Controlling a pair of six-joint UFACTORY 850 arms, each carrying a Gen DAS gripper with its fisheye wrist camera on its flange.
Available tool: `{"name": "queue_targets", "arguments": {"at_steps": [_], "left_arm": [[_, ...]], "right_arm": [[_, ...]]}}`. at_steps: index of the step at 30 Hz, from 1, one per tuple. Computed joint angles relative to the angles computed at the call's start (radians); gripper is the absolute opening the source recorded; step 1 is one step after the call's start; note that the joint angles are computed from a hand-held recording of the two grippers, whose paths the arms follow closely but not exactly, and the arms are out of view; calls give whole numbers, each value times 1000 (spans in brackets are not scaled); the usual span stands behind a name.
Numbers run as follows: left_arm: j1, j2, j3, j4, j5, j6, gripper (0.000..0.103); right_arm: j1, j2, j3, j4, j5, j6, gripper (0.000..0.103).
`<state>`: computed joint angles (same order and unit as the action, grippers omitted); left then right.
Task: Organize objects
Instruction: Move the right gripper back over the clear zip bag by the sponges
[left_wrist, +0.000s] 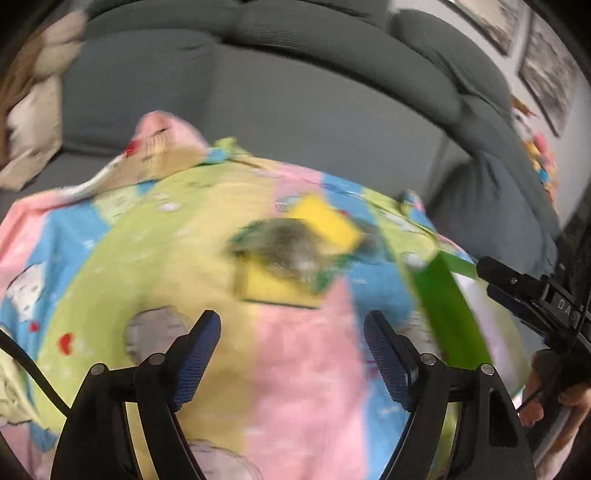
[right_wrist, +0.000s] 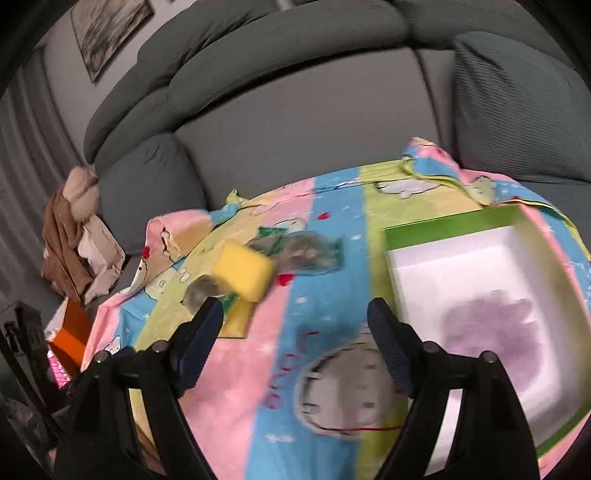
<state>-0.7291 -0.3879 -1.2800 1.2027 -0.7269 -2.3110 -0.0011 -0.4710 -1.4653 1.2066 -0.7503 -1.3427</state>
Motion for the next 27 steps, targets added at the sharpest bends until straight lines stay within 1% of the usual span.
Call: {"name": "queue_targets", "arguments": {"at_steps": [1,2,3,6,7,10,12,14,15,16,18,20,22,23,27], "left_arm": [[1,20,43,40,11,-55,80],[3,40,93,101,30,-132,80],[13,61,143,160,67,-214,80],[37,82,203,254,148,-357,80],[43,92,224,298,166,-416,80],[56,111,260,363,195,-527,80],[59,121,276,420,214,-600,80],[63,128,286,472,237,-645,80],[62,128,285,474,242,-644,80],[60,126,281,453,239,-620,80],[58,121,275,409,231,-574,80],[60,121,275,397,234,-559,80],[63,128,285,420,240,-594,80],[64,131,290,431,239,-614,80],[70,147,318,512,246,-727,80]], "right_arm": [[41,21,32,-7,61,-9,80],[64,25,42,-14,79,-16,80],[87,23,44,-27,85,-12,80],[152,5,21,-75,67,30,80],[175,-6,6,-102,79,57,80],[252,-34,-47,-262,162,210,80],[284,-63,-96,-347,166,268,84],[317,-107,-158,-484,158,379,84],[330,-125,-181,-538,156,420,84],[349,-155,-217,-627,154,486,84],[370,-193,-257,-732,138,555,84],[381,-209,-258,-796,149,577,83],[394,-216,-247,-858,170,597,64],[395,-219,-240,-869,167,592,62],[380,-190,-189,-798,178,513,59]]}}
